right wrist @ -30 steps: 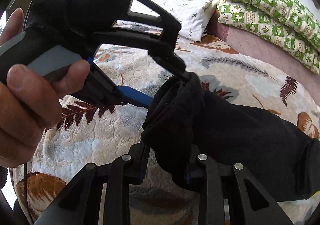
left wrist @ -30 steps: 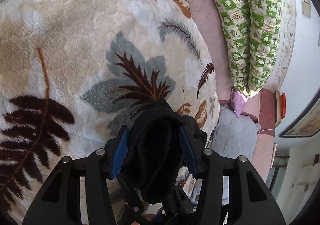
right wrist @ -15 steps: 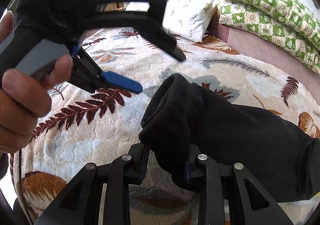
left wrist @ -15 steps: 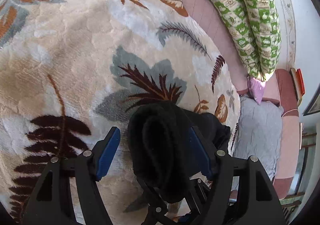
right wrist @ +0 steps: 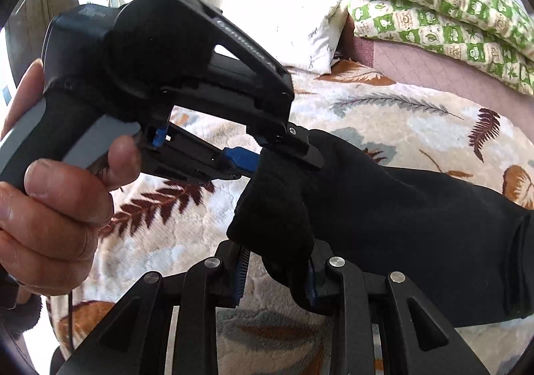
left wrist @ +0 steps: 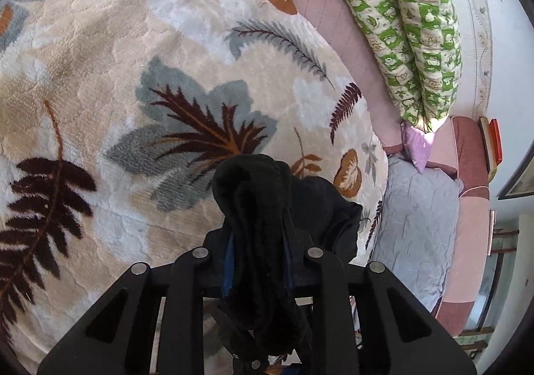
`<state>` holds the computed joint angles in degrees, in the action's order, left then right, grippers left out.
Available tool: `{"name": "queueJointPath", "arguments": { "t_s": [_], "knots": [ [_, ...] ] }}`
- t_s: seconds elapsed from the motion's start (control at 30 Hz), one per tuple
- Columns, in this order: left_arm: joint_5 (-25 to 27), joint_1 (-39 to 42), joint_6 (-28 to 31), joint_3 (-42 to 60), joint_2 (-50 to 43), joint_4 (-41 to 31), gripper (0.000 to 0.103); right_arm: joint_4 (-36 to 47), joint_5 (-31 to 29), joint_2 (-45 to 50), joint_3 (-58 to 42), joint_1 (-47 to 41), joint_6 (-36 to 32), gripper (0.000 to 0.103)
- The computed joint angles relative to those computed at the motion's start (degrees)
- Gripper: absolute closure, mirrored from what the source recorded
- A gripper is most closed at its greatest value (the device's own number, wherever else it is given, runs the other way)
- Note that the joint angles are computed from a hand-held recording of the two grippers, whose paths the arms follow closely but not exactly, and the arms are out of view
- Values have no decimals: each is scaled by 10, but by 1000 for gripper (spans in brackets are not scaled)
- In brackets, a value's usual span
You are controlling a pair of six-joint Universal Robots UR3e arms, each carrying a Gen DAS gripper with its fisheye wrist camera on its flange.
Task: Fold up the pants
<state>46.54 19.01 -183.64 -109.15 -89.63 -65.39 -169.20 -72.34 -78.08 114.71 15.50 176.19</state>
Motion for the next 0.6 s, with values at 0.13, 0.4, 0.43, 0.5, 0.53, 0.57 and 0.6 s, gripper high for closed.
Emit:
{"name": "queueJointPath", "arguments": {
  "t_s": [0.13, 0.4, 0.43, 0.5, 0.53, 0.57, 0.6],
  "knots": [
    [20, -80, -78, 59, -14, 36, 83, 9, 64, -71, 47, -59, 15, 76],
    [123, -320, -246, 376, -246, 54, 83, 160, 290, -275, 174, -342, -43, 76],
    [138, -346, -256, 436, -287, 39, 83, 206, 323, -297, 183, -391, -70, 76],
    [168, -391, -269, 556, -364, 0, 83, 307, 373, -327, 191, -475, -130, 76],
    [182, -411, -275, 616, -403, -17, 83, 368, 395, -342, 194, -519, -168, 76],
    [194, -429, -278, 676, -442, -36, 83, 434, 411, -355, 192, -558, -212, 76],
    [207, -445, -280, 736, -483, -52, 83, 490, 424, -353, 187, -594, -253, 76]
  ]
}}
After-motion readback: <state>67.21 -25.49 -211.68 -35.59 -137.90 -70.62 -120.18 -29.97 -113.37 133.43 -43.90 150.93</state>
